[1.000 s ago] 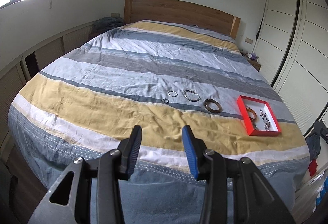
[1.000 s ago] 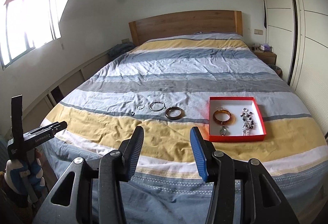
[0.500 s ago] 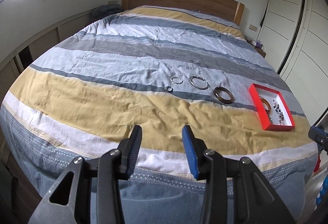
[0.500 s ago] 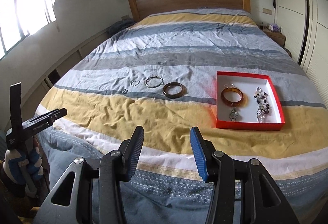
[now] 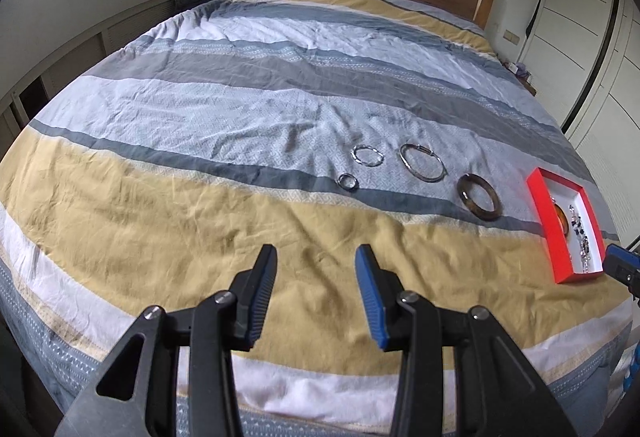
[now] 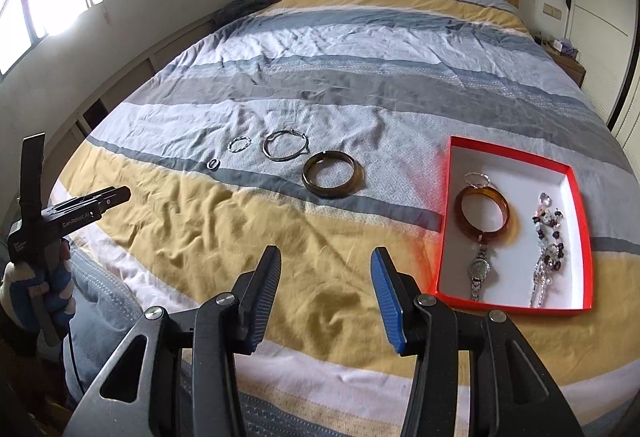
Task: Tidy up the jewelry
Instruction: 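Close the left tool on the dark ring while the right tool grasps the dark brown bangle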
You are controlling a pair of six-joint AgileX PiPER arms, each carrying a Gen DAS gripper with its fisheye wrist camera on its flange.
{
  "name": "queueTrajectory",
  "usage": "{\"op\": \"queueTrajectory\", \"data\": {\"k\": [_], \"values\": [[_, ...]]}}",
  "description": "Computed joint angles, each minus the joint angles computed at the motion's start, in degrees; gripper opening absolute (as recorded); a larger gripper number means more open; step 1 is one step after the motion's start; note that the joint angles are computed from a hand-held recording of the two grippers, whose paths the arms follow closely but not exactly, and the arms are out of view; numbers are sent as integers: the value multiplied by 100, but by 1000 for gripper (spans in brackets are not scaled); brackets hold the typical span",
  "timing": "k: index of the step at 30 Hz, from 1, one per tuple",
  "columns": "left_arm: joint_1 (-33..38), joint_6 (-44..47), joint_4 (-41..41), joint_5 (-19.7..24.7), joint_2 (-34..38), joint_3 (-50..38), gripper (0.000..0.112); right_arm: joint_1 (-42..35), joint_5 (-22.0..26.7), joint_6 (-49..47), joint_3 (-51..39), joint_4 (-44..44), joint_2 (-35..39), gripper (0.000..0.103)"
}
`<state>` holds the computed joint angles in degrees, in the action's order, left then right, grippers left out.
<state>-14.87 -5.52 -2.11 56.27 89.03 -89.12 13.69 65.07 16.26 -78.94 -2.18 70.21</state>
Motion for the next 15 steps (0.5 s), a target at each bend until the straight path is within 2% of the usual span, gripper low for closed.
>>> {"op": "queueTrajectory", "data": {"k": [6, 15], "values": [[-66, 95, -9, 19, 828, -717, 39, -464, -293, -655, -249, 400, 743, 47], [-162, 145, -57, 99, 1888, -1706, 39, -823, -748, -1049, -490, 816, 1597, 47]]}}
